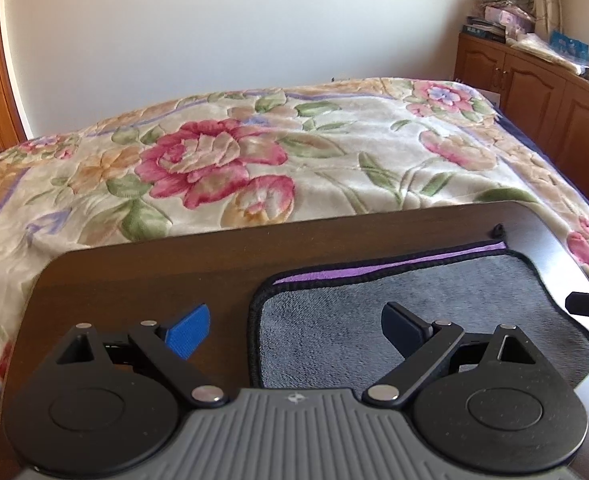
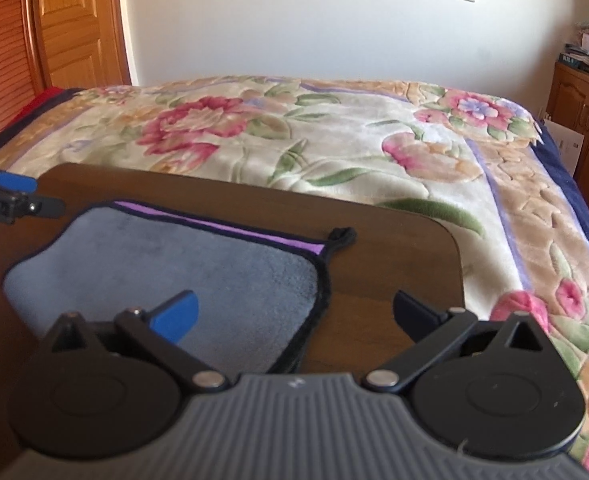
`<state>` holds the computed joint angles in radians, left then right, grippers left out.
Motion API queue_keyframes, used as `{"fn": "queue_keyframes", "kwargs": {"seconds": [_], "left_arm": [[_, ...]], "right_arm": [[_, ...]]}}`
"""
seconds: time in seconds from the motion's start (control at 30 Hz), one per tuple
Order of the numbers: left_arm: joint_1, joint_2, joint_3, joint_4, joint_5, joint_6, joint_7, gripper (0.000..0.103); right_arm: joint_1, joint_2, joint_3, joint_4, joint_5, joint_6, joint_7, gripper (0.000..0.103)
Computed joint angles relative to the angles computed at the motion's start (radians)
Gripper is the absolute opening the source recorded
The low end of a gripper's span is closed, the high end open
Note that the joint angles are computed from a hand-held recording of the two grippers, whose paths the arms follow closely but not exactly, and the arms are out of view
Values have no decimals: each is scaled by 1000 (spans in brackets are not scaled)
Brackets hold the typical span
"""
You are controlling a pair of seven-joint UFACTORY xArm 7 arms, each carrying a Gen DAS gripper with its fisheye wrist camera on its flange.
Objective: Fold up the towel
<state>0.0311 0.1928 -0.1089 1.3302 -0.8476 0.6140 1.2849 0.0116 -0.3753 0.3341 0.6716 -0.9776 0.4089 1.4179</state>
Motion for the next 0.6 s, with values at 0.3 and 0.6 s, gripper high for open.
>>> {"fn": "queue_keyframes", "kwargs": {"seconds": [0.3, 0.6], "left_arm": [[-2, -101, 35, -43, -19, 64, 22, 92], [-16, -197, 94, -103, -23, 118, 50, 92]], "right_arm": [[25, -83, 30, 14, 99, 80, -49, 103], [40, -157, 68, 14, 188, 162, -88, 103]]}}
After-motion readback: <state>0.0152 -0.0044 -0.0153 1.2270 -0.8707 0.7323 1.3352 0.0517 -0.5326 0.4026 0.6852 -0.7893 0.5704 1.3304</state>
